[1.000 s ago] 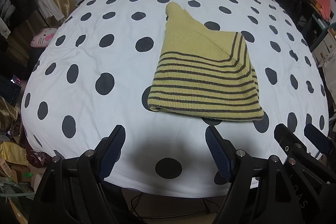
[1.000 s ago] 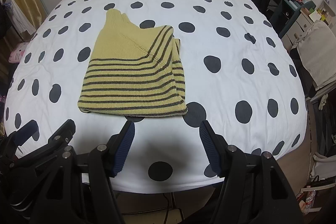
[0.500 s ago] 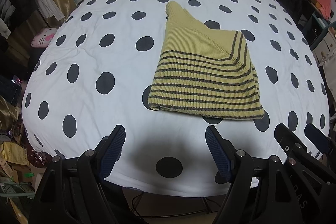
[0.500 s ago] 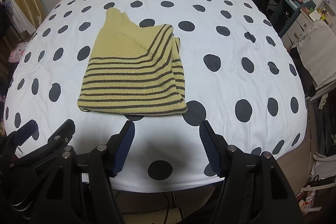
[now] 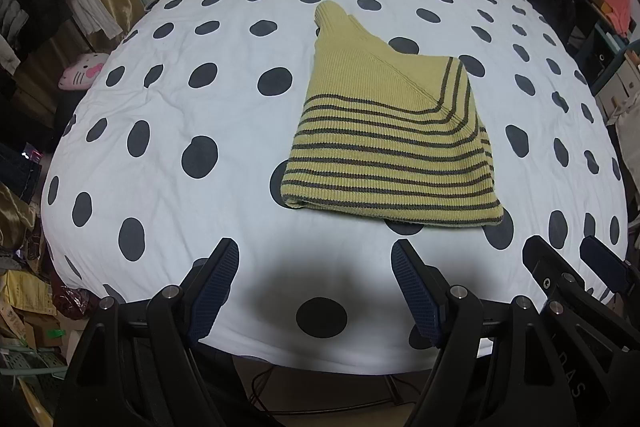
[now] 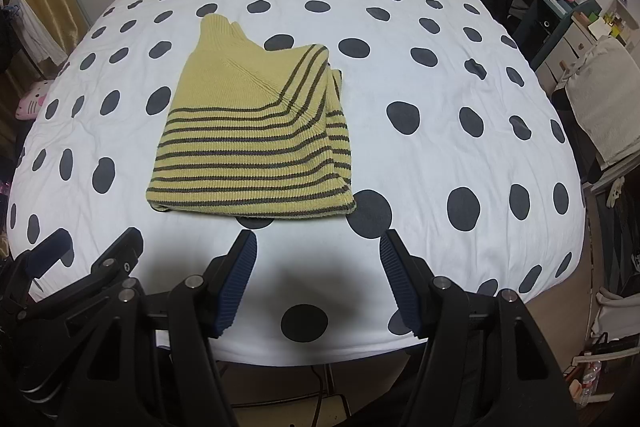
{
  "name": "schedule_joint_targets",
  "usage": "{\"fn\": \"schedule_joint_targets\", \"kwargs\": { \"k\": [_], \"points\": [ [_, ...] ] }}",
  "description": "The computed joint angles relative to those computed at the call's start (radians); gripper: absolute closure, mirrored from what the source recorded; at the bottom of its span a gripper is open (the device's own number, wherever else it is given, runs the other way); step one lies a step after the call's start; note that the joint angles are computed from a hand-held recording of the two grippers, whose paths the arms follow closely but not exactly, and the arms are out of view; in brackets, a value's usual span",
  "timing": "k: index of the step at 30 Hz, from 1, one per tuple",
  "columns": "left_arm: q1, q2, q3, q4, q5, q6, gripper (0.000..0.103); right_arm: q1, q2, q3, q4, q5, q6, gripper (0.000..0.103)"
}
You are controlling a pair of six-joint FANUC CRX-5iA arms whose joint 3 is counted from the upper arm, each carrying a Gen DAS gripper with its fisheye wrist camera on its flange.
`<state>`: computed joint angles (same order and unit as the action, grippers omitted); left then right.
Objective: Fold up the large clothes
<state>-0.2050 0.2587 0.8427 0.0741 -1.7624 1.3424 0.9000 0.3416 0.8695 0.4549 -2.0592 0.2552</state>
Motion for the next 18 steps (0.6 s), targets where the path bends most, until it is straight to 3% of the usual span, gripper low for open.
{"fn": "schedule_joint_targets", "kwargs": {
  "k": [18],
  "points": [
    [0.004,-0.014,-0.029,0.005,0.009,-0.007,0.024,-0.001,-0.008,-0.012,-0.001,0.004,0.001,0.038]
  ]
}}
